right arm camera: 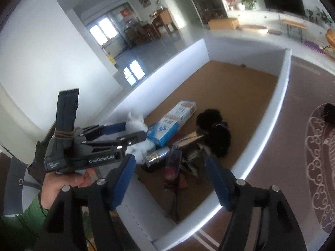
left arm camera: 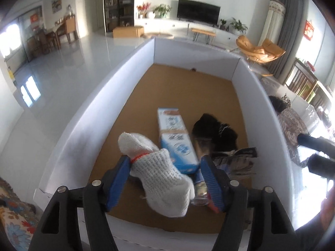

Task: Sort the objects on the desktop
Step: 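Open both grippers over the tray and withdraw them to the table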

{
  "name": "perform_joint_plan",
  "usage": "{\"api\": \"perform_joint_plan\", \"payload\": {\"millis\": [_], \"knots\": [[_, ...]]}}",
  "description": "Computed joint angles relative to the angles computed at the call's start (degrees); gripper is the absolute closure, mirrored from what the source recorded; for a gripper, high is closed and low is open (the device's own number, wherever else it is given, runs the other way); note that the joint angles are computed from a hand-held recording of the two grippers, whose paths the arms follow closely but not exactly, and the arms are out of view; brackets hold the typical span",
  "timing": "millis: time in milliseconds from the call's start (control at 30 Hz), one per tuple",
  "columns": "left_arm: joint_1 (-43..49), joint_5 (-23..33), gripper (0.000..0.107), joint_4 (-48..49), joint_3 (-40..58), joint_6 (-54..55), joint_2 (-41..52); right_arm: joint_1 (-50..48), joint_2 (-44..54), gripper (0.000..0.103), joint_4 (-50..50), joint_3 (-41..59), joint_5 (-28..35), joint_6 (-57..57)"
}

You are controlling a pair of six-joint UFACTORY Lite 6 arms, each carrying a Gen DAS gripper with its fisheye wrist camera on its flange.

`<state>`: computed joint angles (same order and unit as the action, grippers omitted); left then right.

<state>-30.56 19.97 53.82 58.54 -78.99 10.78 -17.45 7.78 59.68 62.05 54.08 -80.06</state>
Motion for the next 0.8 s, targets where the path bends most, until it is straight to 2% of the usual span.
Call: {"api": "perform_joint_plan", "payload": {"millis": [67,100,133,167,300,467,633,800], "knots": [[-3.28,1.59,0.03,4.61,2.21,-4.87,0.41,-5.43,-2.66,0.01,3.17,-2.21,-2.54,-5.79],[-4.5,2.42,0.016,4.62,3.97,-4.76,1.26,-9.19,-3.68,0.003,5.43,-3.85,-4.18,-9.75],[-6.67,4.35,0.006,5.37,6.8,-5.39,3.22,-12.32,-3.78,0.0,7.07,-4.72,-5.69,-12.78],[-7.79,6.02,0.004,5.05,9.64,-4.32,5.15,-16.28,-2.88,0.0,8.8,-5.33,-7.73,-16.57],[-11.55,12.42,0.004,1.7,20.62,0.94,14.16,-27.46,6.43,0.0,9.47,-1.66,-14.01,-21.65],[-13.54,12.7,0.004,0.48,22.42,0.39,14.34,-38.17,19.43,0.0,8.54,7.66,-17.01,-22.39],[-17.69,14.07,0.004,-1.81,29.28,2.92,16.58,-40.73,27.08,0.0,3.13,15.93,-17.1,-13.85],[-22.64,12.73,0.004,-10.68,44.33,11.56,25.05,-38.36,29.15,0.0,0.86,17.37,-21.07,-12.14]]}}
